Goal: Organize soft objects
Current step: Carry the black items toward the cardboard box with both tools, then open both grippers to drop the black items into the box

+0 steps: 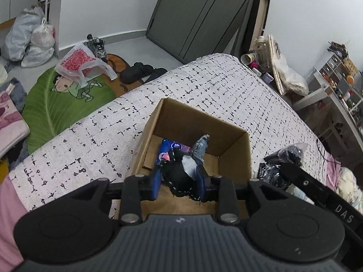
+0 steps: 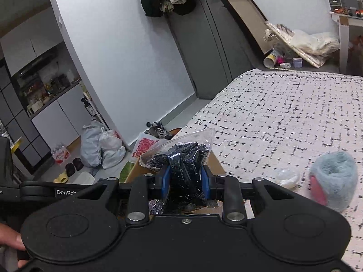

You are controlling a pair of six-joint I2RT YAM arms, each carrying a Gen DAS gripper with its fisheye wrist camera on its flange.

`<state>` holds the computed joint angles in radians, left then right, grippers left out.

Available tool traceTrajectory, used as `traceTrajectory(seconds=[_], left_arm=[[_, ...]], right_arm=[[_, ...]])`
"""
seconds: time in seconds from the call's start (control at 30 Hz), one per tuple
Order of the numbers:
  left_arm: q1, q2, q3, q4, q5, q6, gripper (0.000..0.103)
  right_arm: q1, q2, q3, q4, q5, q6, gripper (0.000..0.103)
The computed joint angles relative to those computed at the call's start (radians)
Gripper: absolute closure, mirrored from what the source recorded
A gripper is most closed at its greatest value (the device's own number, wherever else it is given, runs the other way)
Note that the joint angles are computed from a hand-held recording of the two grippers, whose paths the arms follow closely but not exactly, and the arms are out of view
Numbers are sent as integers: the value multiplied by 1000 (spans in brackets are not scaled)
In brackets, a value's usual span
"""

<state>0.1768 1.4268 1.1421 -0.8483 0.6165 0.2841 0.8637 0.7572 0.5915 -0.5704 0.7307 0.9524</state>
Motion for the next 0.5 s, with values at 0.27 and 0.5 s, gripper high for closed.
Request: traceTrajectory(seconds=[0.27,0.5], left_arm=[[11,4,-7,33,10,-45,48],[27,8,-2,31,14,-48,43]], right_arm=[[-32,51,-20,90,-62,-36,75],[-51,104,-11,117,-115,-45,72]])
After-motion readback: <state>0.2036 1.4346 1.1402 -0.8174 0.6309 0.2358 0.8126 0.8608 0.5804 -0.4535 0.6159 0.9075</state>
